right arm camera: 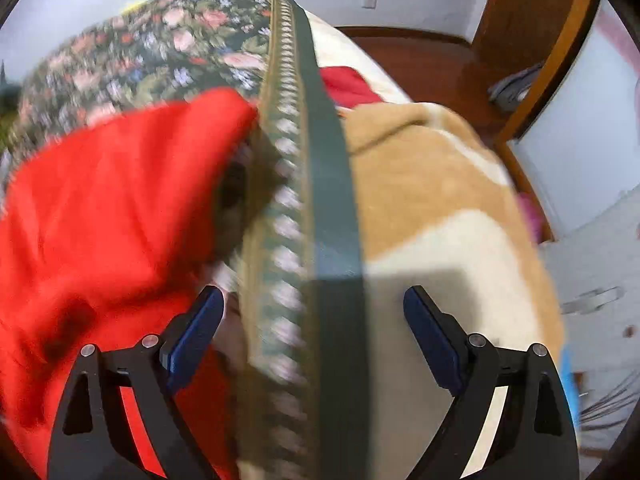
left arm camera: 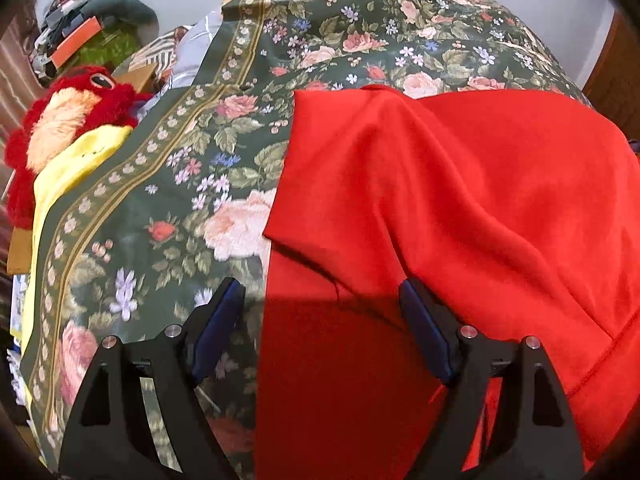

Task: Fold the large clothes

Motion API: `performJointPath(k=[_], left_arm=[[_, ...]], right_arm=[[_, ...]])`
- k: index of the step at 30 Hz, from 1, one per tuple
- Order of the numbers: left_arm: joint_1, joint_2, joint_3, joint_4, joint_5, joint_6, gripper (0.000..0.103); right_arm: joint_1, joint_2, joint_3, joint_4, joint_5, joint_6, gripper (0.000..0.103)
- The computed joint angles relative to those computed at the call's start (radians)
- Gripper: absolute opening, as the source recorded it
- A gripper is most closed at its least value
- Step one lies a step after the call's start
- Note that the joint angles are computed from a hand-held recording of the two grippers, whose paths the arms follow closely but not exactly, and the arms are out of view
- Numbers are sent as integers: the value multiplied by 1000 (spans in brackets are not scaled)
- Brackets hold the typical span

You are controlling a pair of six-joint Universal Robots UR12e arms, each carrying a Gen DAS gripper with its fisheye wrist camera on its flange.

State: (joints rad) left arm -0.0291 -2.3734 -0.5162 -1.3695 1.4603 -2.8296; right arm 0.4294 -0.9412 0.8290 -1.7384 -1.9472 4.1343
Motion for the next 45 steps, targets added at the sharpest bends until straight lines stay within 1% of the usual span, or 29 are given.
performJointPath(k=[1, 3, 5, 7, 10, 11, 13, 14, 16, 18, 21, 22, 23, 25, 28, 31, 33, 37, 41, 45], left_arm=[[1, 7, -5, -10, 0, 2, 81], [3, 24, -18, -25, -12, 8, 81], [6, 48, -43, -13, -41, 17, 81], [7, 78, -75, 21, -76, 26, 81], [7, 111, -98, 53, -148, 43, 81], [4, 118, -101, 55, -171, 56, 81], [-4, 131, -110, 59, -199, 85, 81], [-8, 136, -116, 61, -209, 97, 81], [-17, 147, -131, 67, -235, 123, 81], [-28, 158, -154, 73, -246, 146, 81], [-43, 167, -181, 44, -235, 185, 81], [-46, 170, -190, 35, -227, 192, 81], [-48, 172, -199, 27, -215, 197, 81], [-49, 181, -222, 20, -197, 202, 81], [-38, 197, -250, 21, -207, 186, 81], [-26, 214, -271, 24, -216, 167, 81], [-19, 229, -288, 33, -219, 159, 81], [-6, 266, -333, 79, -207, 156, 81], [12, 308, -383, 131, -211, 151, 81], [32, 346, -426, 182, -211, 136, 81]], right_arm=[[3, -10, 14, -14, 1, -7, 89], [14, -40, 58, -83, 11, -16, 89], [24, -57, 75, -137, 6, -26, 91], [36, -60, 65, -192, -4, -42, 91], [44, -32, 11, -256, 24, -93, 91], [47, -23, -3, -267, 31, -109, 91], [56, 24, -79, -275, 51, -168, 91], [58, 38, -100, -277, 59, -188, 91], [67, 76, -158, -275, 82, -243, 91], [70, 121, -225, -244, 97, -299, 91], [76, 200, -354, -138, 111, -388, 91], [77, 204, -360, -123, 119, -404, 91], [75, 222, -393, -80, 139, -421, 91], [70, 231, -406, -43, 171, -426, 91], [64, 207, -363, -43, 203, -412, 91], [64, 163, -288, -75, 222, -377, 91], [66, 145, -259, -92, 222, -357, 91], [80, 115, -219, -114, 192, -321, 91], [92, 68, -153, -165, 163, -290, 91], [105, 30, -101, -201, 113, -265, 91]])
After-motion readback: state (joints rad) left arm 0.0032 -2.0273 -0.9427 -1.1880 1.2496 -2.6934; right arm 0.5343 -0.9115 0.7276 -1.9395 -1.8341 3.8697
